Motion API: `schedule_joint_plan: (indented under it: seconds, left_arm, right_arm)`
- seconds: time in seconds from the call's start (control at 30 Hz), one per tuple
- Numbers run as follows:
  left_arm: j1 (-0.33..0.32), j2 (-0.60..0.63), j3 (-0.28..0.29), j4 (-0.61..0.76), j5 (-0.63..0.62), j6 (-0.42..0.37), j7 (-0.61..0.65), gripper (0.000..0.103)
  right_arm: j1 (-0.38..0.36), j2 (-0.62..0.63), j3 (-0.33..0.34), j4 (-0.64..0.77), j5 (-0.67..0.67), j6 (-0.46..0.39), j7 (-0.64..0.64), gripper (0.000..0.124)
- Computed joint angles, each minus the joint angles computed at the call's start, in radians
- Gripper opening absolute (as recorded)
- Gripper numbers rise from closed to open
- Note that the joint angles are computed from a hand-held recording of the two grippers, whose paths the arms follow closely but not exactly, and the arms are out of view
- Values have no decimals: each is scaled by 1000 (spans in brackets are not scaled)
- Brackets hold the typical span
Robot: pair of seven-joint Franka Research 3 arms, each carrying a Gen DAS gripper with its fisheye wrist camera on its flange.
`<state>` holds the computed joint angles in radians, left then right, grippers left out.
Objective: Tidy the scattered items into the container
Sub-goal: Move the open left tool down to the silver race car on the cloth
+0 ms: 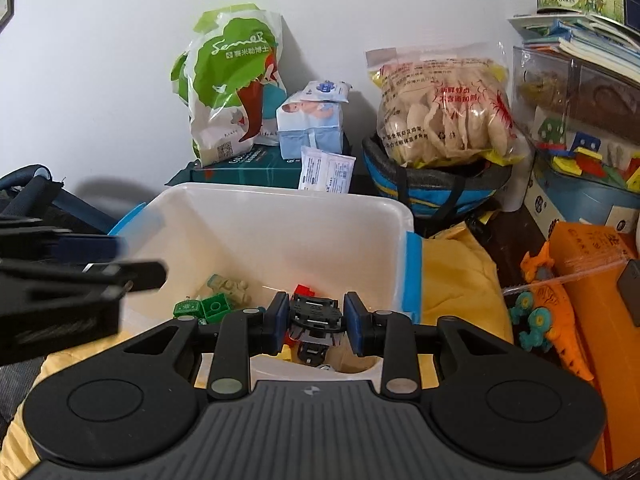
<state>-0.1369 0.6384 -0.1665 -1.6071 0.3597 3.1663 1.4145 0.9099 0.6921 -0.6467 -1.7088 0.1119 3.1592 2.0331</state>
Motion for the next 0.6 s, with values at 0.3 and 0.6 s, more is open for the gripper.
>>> schedule_joint_plan:
  seconds: [0.3, 0.6]
  left_arm:
    - [-49, 38, 41, -46, -38, -165, -91, 84]
    - [-220, 264, 218, 301, 10, -405, -373, 76]
  right_arm:
    - [-32, 11, 31, 29, -28, -14, 45, 63]
    - [207, -8, -185, -171, 103, 132, 40, 70]
